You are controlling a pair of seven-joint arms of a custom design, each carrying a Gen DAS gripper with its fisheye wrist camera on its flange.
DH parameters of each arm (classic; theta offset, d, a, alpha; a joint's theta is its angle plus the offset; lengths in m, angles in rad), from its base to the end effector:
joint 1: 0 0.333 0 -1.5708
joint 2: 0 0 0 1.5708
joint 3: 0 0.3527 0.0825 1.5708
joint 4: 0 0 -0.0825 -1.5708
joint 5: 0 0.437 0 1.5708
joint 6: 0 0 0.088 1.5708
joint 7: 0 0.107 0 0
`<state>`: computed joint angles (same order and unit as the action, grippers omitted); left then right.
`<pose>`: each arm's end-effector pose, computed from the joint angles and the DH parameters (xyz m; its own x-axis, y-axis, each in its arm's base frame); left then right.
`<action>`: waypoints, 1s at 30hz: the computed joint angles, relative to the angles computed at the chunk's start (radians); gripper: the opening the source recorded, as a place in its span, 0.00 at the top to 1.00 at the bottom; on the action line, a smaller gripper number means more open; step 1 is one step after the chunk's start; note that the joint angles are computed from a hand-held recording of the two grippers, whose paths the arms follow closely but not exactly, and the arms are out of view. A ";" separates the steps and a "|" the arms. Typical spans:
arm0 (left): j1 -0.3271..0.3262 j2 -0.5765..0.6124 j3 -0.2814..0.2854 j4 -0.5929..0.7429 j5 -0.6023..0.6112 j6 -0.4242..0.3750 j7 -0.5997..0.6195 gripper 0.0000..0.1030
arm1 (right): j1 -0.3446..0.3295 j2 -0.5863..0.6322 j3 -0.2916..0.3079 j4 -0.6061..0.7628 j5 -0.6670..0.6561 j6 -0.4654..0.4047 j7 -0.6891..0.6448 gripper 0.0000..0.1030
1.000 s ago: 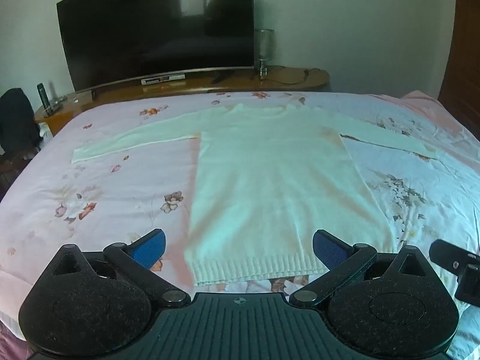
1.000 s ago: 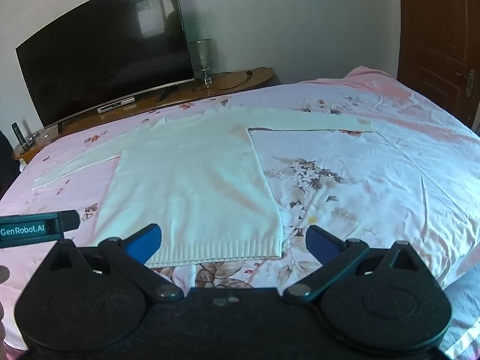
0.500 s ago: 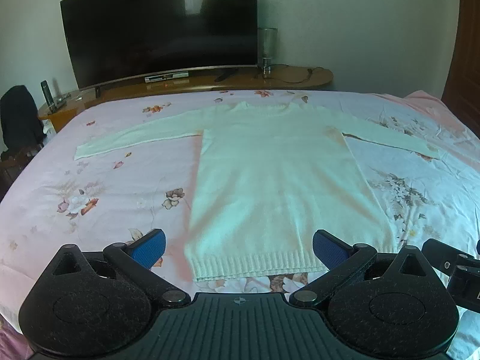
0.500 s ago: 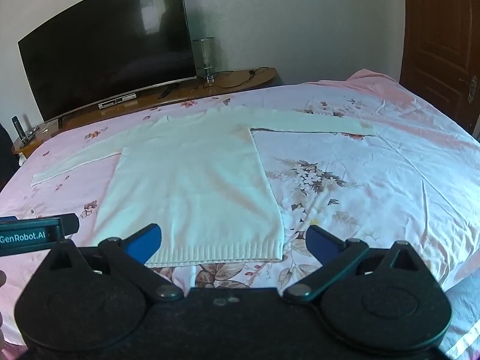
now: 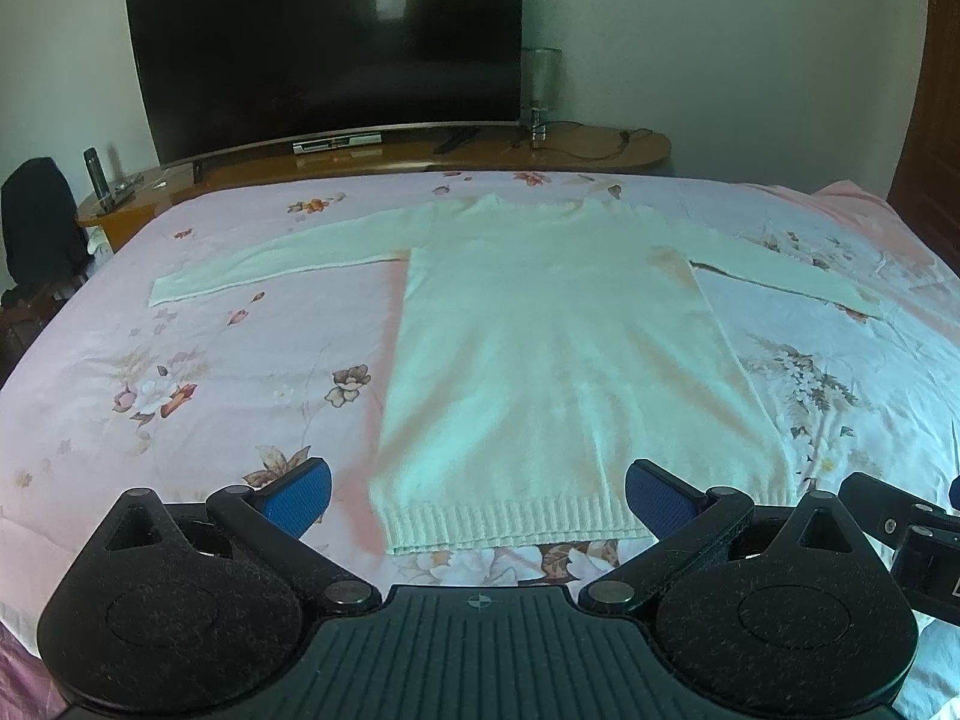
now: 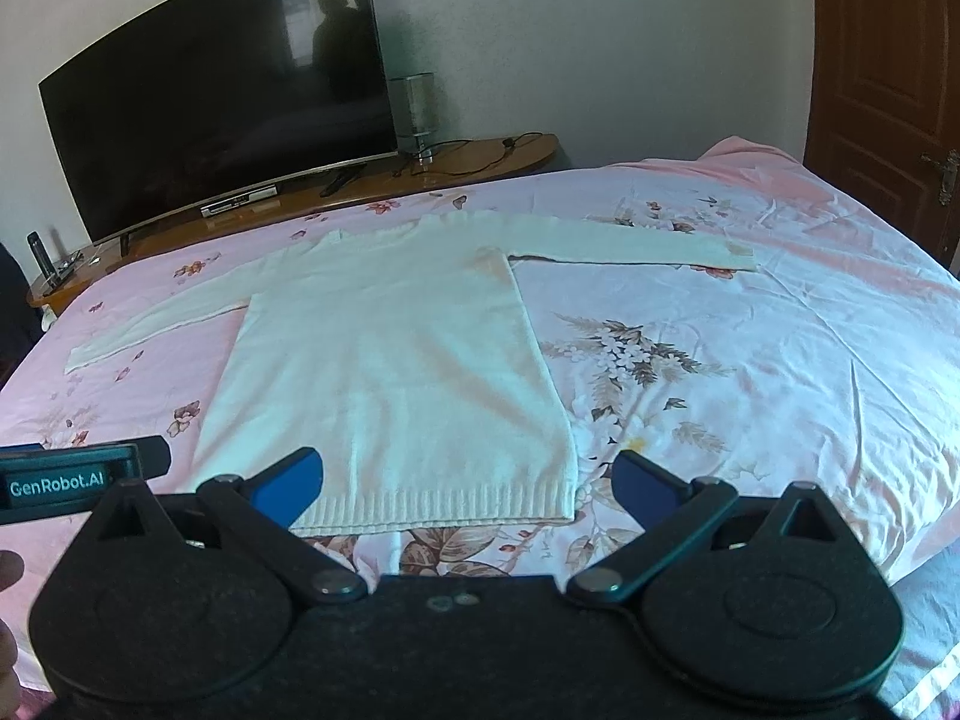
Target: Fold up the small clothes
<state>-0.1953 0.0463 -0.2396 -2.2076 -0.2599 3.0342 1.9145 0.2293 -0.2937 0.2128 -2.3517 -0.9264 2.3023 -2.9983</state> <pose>0.5764 -0.2446 0.4541 -0.4918 -0.8702 -0.0298 -0.6051 0.3662 -0.7070 0.4730 0.2107 0.4851 -0.6204 -0.7808 -0.0742 -0.4938 0.4624 -0.7364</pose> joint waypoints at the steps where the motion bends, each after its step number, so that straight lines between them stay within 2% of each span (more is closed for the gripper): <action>1: 0.000 0.000 0.002 0.000 0.006 0.000 -0.005 0.00 | 0.000 0.001 -0.001 0.000 0.000 0.004 -0.001 0.00; 30: 0.002 0.013 -0.003 0.011 0.010 -0.012 0.005 0.00 | 0.009 0.036 -0.014 0.028 0.006 0.015 -0.028 0.00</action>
<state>-0.1934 0.0597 -0.2429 -2.1963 -0.2503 3.0223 1.9196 0.2380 -0.2580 0.1992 -2.3234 -0.9206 2.3173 -3.0262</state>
